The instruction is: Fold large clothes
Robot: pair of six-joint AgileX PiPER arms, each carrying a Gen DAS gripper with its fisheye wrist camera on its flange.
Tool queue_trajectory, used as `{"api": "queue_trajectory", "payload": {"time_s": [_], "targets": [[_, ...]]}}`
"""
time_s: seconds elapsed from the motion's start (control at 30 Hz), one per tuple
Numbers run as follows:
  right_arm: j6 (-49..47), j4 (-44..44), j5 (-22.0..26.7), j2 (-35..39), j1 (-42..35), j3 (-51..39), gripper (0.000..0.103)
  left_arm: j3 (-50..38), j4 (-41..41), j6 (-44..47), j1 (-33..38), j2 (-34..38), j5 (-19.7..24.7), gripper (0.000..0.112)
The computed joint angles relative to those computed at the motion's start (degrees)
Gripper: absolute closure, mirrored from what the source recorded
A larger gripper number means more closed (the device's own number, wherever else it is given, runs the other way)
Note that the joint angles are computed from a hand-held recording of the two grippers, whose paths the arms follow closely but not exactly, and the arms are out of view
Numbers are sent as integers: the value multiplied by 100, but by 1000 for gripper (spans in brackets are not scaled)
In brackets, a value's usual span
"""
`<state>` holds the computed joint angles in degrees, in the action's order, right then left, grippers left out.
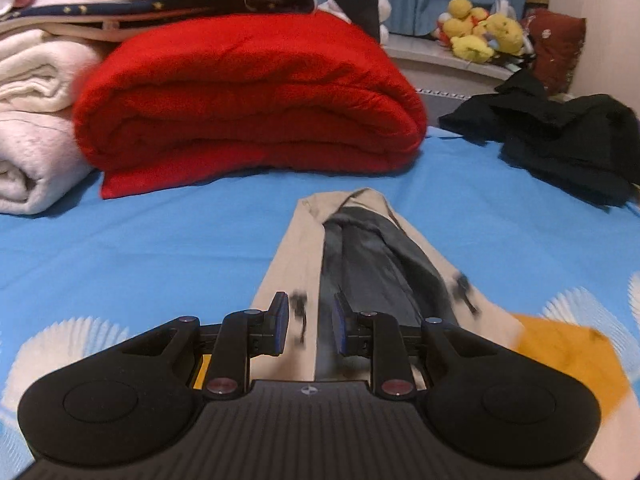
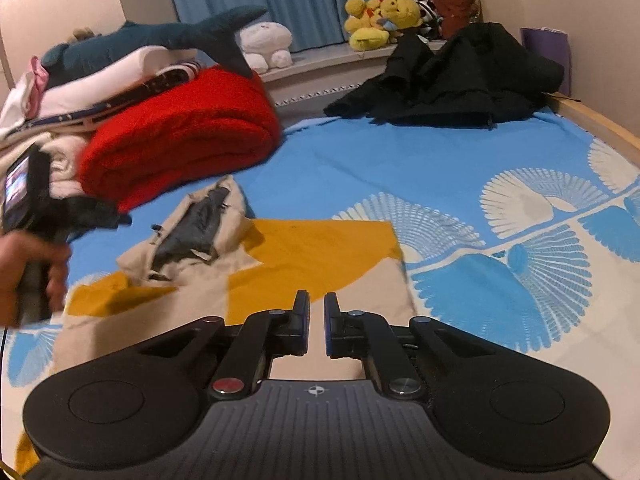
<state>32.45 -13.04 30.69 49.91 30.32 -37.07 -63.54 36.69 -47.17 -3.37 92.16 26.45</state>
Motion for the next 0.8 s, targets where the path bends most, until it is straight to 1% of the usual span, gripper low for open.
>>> {"api": "queue_trajectory", "payload": {"time_s": [0.07,0.13,0.17,0.2,0.27,0.3,0.33,0.37,0.4,0.43,0.47,0.5,0.57,0.6,0.63,0.67,0.73,0.8], "targets": [[-215,152,-9,33,-168,46,97,-556,-32,28,164,638,-76,85],[-321,215,-10,87,-282,82,97,-1111,-35,-89,293,1204,-136,69],[-292,163,7,123,-315,99,96,-1409,-18,-170,338,1490,-145,54],[-145,16,38,147,-296,118,96,-1765,-55,-169,366,1800,-82,46],[241,-370,188,250,-213,134,96,-2513,-148,-128,370,2399,209,43],[366,-498,257,302,-181,146,95,-2929,-328,24,382,2707,389,43],[405,-544,290,353,-166,159,92,-3305,-522,181,404,2987,542,43],[370,-522,321,401,-182,164,82,-3690,-614,248,411,3273,704,43],[382,-526,353,449,-190,170,74,-3924,-540,195,402,3469,815,43],[441,-575,377,481,-188,175,62,-4131,-414,133,380,3643,941,46],[632,-739,400,506,-132,201,60,-4371,-294,145,356,3831,1091,60],[734,-835,420,536,-93,210,60,-4404,-225,211,343,3885,1143,84],[744,-843,446,586,-57,203,60,-4502,-168,475,316,3962,1278,108],[685,-786,450,608,-62,182,60,-4284,-9,431,276,3836,1176,108],[610,-725,455,622,-75,155,61,-3904,268,297,228,3586,967,108],[599,-719,474,623,-55,115,61,-3331,725,-50,174,3229,606,109],[573,-688,523,581,-25,29,61,-2185,1381,-481,74,2342,-55,109],[581,-619,600,483,0,-78,61,-1039,1657,-543,-132,1196,-413,109]]}}
